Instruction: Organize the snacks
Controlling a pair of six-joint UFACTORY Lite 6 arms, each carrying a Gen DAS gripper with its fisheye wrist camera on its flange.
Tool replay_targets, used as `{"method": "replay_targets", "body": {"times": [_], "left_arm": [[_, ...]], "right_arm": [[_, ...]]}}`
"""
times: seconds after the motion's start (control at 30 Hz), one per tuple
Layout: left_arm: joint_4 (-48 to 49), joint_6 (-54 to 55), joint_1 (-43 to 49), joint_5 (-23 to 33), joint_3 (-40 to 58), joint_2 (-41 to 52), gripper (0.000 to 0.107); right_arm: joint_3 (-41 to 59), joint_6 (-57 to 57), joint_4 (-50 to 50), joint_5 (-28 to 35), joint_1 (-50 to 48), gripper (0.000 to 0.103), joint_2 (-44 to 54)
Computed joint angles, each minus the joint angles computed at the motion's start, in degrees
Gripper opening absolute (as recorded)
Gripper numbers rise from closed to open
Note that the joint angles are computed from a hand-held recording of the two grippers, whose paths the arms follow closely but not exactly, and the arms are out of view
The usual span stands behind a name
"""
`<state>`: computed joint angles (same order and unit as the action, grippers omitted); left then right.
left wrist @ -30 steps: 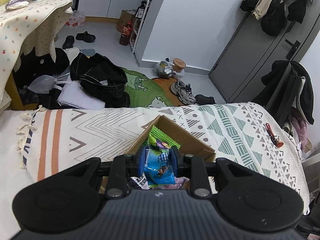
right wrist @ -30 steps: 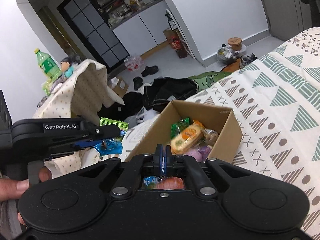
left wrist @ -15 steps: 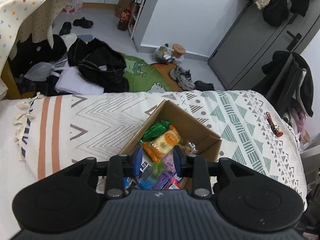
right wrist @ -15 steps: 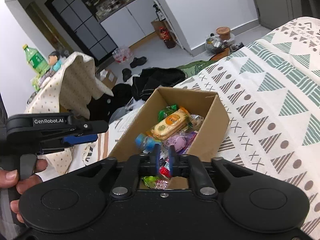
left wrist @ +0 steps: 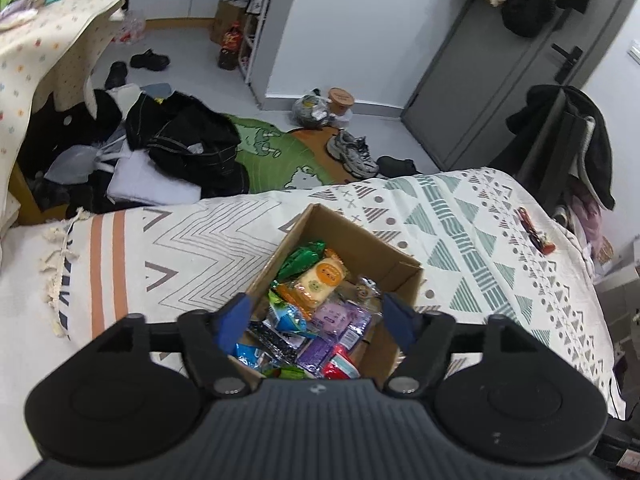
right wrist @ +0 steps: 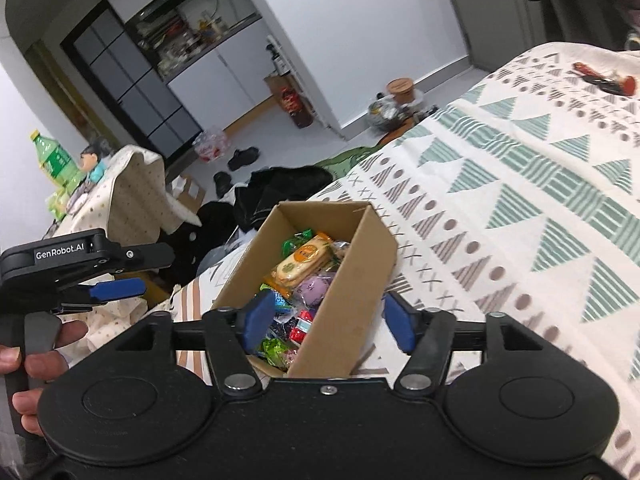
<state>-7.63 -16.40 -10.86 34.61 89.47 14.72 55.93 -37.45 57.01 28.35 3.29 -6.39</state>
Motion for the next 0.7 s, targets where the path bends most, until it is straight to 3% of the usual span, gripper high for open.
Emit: {"method": "replay_targets", "body": {"times": [0.43,0.6,0.7], "left_arm": [[0.1,2.2,-3.5,0.0,-7.8,-9.8,0.084],[1.1,2.4,-5.0,0.8,-10.9,-14.2,0.085],[0.0,3.9,-5.7,-0.4,-14.1,-17.6,0.092]], "right_arm": [[-8.2,32.3,-28.5,-2.8,4.1,0.1,-18.9],[-12.3,46.3,-39.7,-2.9,6.4,0.103,-26.8],[-13.9,54.7,-47.7,-1.8,8.7,0.103,-30.7]]}}
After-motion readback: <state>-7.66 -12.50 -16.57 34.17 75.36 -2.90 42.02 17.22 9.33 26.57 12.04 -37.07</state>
